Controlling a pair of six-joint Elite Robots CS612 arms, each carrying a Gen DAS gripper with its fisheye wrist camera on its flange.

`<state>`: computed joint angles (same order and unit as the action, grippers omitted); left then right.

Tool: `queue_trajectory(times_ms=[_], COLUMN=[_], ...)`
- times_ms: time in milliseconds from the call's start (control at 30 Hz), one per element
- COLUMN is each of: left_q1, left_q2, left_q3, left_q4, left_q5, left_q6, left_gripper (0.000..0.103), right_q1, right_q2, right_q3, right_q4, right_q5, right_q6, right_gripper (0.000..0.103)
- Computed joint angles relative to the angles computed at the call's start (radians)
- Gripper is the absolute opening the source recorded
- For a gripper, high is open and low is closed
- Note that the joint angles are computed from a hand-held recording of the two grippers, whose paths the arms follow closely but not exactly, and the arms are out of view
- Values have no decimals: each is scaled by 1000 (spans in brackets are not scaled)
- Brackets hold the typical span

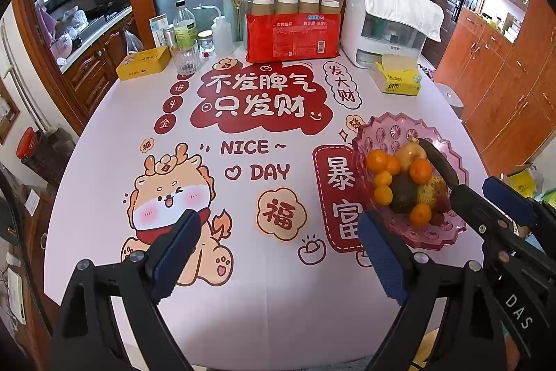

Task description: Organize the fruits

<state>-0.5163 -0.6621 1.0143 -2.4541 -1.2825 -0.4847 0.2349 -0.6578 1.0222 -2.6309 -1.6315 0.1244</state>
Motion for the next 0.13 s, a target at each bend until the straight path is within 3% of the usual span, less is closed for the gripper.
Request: queue_trajectory(times_ms=[133], left_q1=[0], left_q2=[1], left_q3=[2], left_q4=[3], left_q5=[-1], left_q6=[0], left_gripper=[91], right_q1=[-1], right_q2=[0], right_q3=[-1], right_q4=[2], right_q5=[1], right_q6=[0], right_gripper=[47])
